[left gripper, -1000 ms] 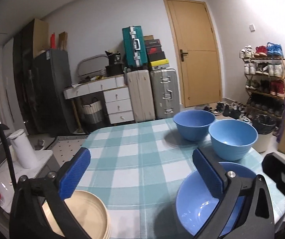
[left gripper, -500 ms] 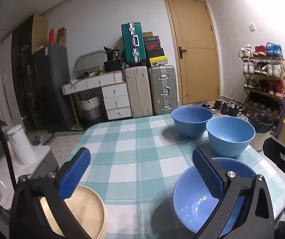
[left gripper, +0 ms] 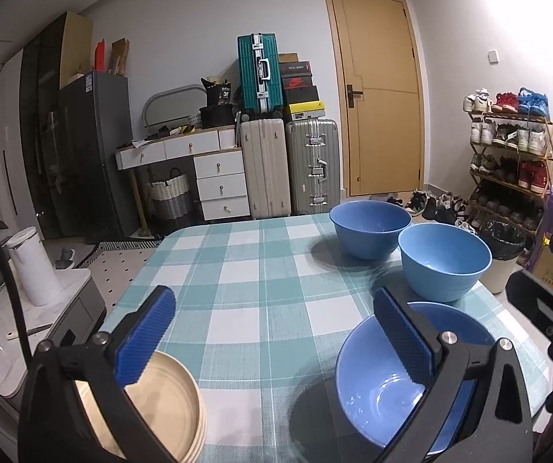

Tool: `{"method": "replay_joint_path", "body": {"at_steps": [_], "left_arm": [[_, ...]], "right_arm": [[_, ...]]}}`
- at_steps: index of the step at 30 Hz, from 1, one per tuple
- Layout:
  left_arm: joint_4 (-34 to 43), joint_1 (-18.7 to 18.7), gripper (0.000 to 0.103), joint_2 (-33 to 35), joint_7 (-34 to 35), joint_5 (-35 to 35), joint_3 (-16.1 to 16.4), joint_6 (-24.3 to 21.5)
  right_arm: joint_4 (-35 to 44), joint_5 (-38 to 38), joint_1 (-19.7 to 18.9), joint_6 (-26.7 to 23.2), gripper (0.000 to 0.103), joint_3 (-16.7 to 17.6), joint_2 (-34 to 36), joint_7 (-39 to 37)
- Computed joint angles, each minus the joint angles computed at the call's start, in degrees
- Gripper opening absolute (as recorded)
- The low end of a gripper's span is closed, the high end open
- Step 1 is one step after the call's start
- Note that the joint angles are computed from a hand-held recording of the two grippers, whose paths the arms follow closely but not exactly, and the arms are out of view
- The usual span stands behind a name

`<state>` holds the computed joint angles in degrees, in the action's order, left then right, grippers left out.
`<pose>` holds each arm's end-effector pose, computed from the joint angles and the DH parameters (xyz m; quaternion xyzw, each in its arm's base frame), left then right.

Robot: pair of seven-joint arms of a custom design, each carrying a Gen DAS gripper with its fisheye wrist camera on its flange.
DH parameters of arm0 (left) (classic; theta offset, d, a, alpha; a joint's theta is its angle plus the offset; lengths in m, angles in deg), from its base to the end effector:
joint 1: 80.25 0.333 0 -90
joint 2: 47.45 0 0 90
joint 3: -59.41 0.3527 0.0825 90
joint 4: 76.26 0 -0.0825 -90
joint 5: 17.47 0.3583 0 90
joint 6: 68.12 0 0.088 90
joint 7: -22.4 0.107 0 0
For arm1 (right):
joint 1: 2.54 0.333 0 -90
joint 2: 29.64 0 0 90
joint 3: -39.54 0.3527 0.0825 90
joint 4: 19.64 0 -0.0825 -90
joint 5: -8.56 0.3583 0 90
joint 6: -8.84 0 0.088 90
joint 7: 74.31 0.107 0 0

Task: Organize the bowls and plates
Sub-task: 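Withdraw both tools back from the blue bowl, then reach both tools to the next blue bowl and grip its rim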

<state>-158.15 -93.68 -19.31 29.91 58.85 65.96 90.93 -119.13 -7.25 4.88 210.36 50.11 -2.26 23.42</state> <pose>0.7169 -0.1498 0.5241 -0.6385 0.5303 -0.3160 0.4597 0.6593 0.2176 0.5191 -0.6676 0.4291 -0.3328 0.5093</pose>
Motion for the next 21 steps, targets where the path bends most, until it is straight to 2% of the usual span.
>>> {"method": "replay_joint_path", "body": {"at_steps": [5, 8, 11, 14, 15, 18, 21], "left_arm": [[1.0, -0.2, 0.103, 0.5, 5.3, -3.1, -0.7, -3.1], [2.3, 0.6, 0.103, 0.4, 9.5, -7.6, -1.5, -3.9], [4.4, 2.2, 0.103, 1.0, 16.5, -14.4, -3.0, -3.4], [10.2, 3.0, 0.103, 3.4, 27.4, -22.0, -4.6, -6.2], [11.7, 2.4, 0.103, 4.0, 29.1, -22.5, -4.1, -6.8], [16.0, -1.5, 0.103, 6.1, 30.9, -17.7, 0.9, -7.6], [20.5, -2.9, 0.103, 8.6, 34.9, -16.1, 2.3, -8.8]], "right_arm": [[0.3, 0.4, -0.9, -0.4, 0.102, 0.9, 0.3, 1.5], [-0.7, 1.7, 0.0, 1.0, 0.102, -0.5, -0.3, 1.6], [-2.1, -0.2, -3.4, 4.1, 0.102, 1.8, -0.6, 5.4], [-2.4, -4.5, -7.9, 5.1, 0.102, 4.6, -0.9, 12.4], [-1.8, -8.0, -10.6, 4.1, 0.102, 6.4, -0.8, 15.3], [0.1, -12.0, -12.7, 1.5, 0.102, 6.7, -0.9, 18.0], [3.6, -17.4, -17.6, -2.1, 0.102, 10.9, 0.3, 19.5]]}}
